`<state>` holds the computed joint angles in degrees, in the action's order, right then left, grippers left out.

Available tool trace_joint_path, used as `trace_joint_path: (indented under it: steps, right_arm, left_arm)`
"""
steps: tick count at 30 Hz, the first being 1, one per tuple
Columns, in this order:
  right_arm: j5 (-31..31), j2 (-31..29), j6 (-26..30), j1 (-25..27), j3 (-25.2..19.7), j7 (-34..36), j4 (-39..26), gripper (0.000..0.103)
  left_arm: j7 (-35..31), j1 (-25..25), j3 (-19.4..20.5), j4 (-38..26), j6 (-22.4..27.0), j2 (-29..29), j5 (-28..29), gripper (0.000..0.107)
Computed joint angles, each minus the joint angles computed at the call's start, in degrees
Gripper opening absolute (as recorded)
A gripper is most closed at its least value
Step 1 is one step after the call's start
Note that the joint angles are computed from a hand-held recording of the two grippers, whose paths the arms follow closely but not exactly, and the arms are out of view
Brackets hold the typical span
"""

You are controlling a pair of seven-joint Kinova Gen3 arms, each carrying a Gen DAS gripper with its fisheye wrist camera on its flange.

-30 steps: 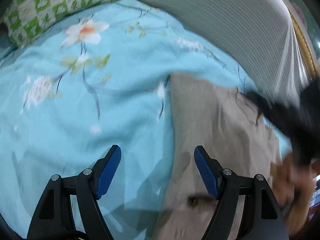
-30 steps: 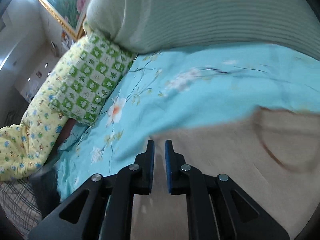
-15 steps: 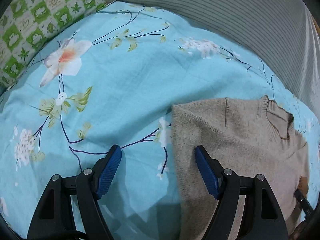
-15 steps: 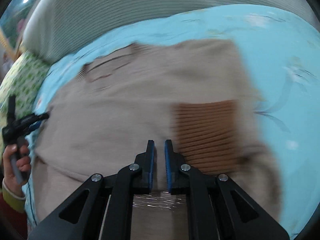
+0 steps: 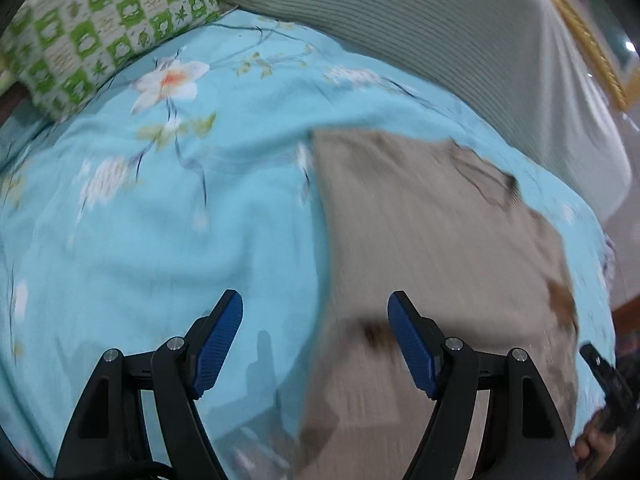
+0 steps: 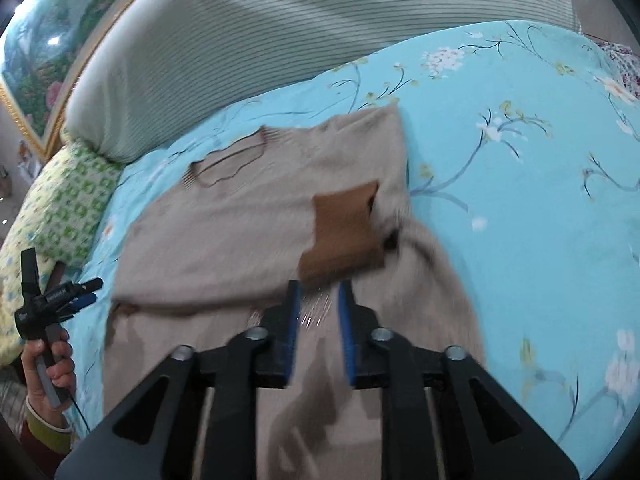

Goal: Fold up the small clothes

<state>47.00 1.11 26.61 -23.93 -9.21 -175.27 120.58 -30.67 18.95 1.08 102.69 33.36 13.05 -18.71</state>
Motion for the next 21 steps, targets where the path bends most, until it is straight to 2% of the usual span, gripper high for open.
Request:
trace_joint_path:
  steps: [1, 2, 6, 10, 14, 21]
  right_arm:
    - [0.7, -1.0, -0.1, -0.5, -0.5, -1.1, 1.1, 0.038]
    - [1.4, -2.1, 0.4, -0.9, -1.3, -2.3, 2.2, 0.039]
    - [1.0, -5.4, 0.7, -0.8, -4.4, -3.2, 5.4, 0.039]
    - [-0.5, -9.1, 2.3, 0.4, -7.9, -4.4, 8.3, 0.039]
    - [-3.9, -13.8, 3.5, 1.8, -10.8, -4.3, 11.6, 0.039]
    - [-11.4, -20.7, 5.2, 3.1, -15.0, -0.5, 15.2, 0.042]
  left_arm:
    - [1.4, 1.3, 0.3, 2.0, -0.8, -1.4, -0.4, 0.075]
    - [2.7, 2.4, 0.6, 3.3, -1.2, -2.3, -1.1, 0.075]
    - [9.0, 6.3, 3.3, 8.2, -0.7, -6.4, -4.2, 0.075]
    - [12.8, 7.3, 6.9, 12.6, -0.6, -9.6, -4.8, 0.076]
    - [17.3, 8.1, 10.1, 16.4, -1.4, -11.3, -5.7, 0.076]
    - [21.7, 9.2, 14.4, 21.7, -3.3, -14.2, -3.2, 0.076]
